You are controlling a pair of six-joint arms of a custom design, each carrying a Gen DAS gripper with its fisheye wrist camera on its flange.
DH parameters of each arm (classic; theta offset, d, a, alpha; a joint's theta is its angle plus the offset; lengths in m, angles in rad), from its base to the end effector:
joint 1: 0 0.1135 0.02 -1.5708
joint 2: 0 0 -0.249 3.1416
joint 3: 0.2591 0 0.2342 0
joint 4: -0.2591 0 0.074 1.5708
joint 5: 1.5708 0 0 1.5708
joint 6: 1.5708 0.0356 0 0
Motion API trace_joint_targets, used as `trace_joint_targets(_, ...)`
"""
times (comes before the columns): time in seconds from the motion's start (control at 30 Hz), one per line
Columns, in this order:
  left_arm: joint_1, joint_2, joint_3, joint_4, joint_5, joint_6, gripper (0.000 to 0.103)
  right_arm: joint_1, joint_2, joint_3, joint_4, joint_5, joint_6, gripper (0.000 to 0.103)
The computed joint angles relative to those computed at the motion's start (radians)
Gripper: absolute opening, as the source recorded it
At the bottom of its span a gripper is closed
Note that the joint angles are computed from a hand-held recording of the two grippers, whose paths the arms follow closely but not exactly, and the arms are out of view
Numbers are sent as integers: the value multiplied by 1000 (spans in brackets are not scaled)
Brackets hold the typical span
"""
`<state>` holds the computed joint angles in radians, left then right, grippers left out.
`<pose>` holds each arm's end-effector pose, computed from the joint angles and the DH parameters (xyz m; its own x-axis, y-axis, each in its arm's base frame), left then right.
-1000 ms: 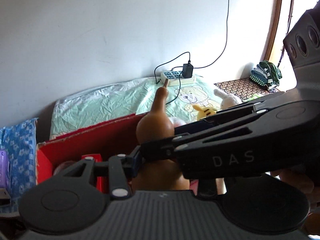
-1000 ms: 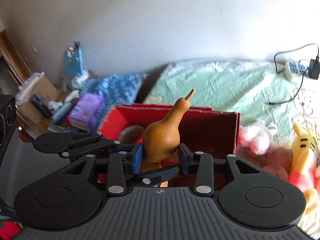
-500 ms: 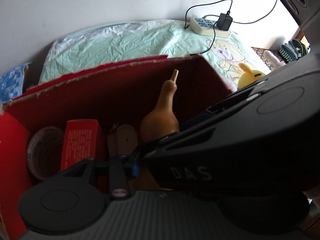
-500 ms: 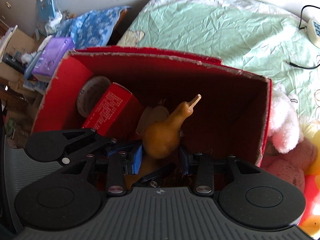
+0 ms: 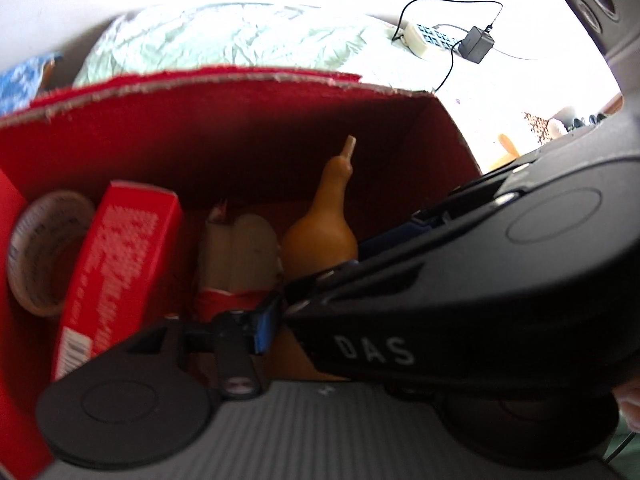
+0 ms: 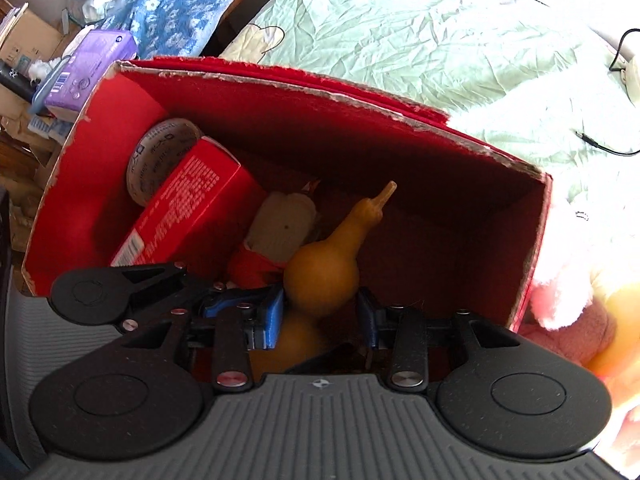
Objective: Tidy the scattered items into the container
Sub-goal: 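Lift the gourd with the right gripper and carry it into the box, then lower the gourd into the box and open the right gripper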
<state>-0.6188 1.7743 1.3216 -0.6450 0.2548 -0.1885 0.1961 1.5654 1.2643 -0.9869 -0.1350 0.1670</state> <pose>0.2795 -0.2101 0.2158 -0.8350 0.3720 -0.4055 0.5074 0.8056 -0.3058 0.2768 0.0599 0.2477 -0.9670 -0.0241 -0.2537 -0.0701 0.9823 0.1738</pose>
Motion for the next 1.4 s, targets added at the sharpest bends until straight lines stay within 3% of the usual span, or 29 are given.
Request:
trace_joint_targets(0.33, 42, 0, 1, -25, 40, -26, 56, 33, 9, -14, 37, 87, -17, 45)
trace_joint_targets(0.6, 7, -13, 1, -11, -4, -32, 65, 13, -14, -38, 62, 89, -28, 45)
trace_joint_targets(1.13, 18, -69, -34, 0, -99, -30, 71, 39, -85, -85, 118, 126, 30, 46)
trace_joint_targets(1.4, 1, -143, -79, 11, -151, -30, 75, 83, -185, -138, 133, 216, 85, 58)
